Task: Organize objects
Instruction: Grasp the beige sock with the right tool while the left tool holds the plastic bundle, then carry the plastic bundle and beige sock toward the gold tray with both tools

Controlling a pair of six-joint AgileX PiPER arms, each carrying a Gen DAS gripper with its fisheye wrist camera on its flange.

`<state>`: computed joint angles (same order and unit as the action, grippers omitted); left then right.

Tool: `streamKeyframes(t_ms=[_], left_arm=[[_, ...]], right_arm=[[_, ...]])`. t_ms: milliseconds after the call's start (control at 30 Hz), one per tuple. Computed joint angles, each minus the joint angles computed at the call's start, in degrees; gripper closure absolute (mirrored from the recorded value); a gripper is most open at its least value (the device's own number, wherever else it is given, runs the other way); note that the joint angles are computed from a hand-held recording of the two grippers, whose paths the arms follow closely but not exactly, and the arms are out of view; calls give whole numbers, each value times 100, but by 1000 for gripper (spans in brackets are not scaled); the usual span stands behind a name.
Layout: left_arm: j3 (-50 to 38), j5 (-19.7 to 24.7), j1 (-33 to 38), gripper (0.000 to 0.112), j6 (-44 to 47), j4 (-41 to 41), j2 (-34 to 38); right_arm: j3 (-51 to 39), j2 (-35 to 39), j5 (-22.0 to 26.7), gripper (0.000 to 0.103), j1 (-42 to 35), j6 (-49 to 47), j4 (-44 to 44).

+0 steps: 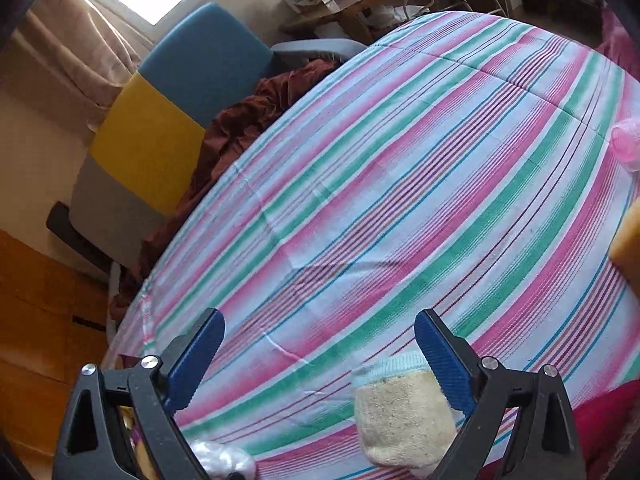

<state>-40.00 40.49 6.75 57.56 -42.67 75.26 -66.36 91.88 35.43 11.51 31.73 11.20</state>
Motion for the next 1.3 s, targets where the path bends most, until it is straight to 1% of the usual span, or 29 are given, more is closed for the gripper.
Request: streamKeyframes(t_ms=[100,200,233,333,367,400,433,467,500,533,600,667,700,800,933,967,1033,1200,1233,1300], left_arm=[[163,184,287,76,390,-168,-156],[199,300,462,76,620,-365,-131],[196,351,519,76,689,-456,-98],[256,443,697,75,919,-675,-59],[280,469,755,75,988,-728,-51],[328,568,888,75,1084,-754,-94],[328,637,981,75,1151,-791,-72],[327,702,1075,75,1227,-827,-47],[330,763,1170,75,1305,-856,-31],[341,827,1269,75,1389,-893,-12],[378,912,1445,75,1528,-961,1],[392,898,1478,76,1529,-971,-25],[404,888,1500,76,1533,-973,-58],[433,910,1631,76,1585,-918,-177],[440,1060,1928,76,1673,-856,-350],[435,1076,1962,76,1669,-842,-402],[412,1200,2087,76,1682,-791,-521],[341,1468,2323,76,1670,-803,-791],[313,1518,2347,76,1610,-785,-856],[262,1655,2475,76,1587,-784,-971]], right_arm=[[-562,302,829,7,252,284,-688],[-1229,579,1894,7,460,-62,-989],[-1374,645,2182,7,528,-114,-1097],[-1546,760,2691,7,690,-100,-1469],[-1536,814,2789,12,699,-80,-1514],[-1525,884,2918,22,709,-76,-1517],[-1514,1033,3045,30,679,-175,-1399],[-1573,1236,3242,48,642,-233,-1260],[-1614,1300,3291,50,660,-209,-1294],[-1607,1256,3189,50,738,-187,-1411],[-1541,1181,2911,51,843,-377,-1209],[-1485,1156,2596,51,1117,-303,-1264],[-1428,1140,2358,51,1235,-299,-1206],[-1175,1082,1425,51,1506,-575,-731],[-1212,1307,879,51,1906,-590,-784],[-1304,1441,832,50,1944,-603,-761],[-1366,1524,713,50,2077,-417,-1138],[-1777,1712,1030,50,2293,-360,-1615],[-2034,1906,1122,50,2356,-306,-1719],[-2115,1951,1202,50,2429,-257,-1879]])
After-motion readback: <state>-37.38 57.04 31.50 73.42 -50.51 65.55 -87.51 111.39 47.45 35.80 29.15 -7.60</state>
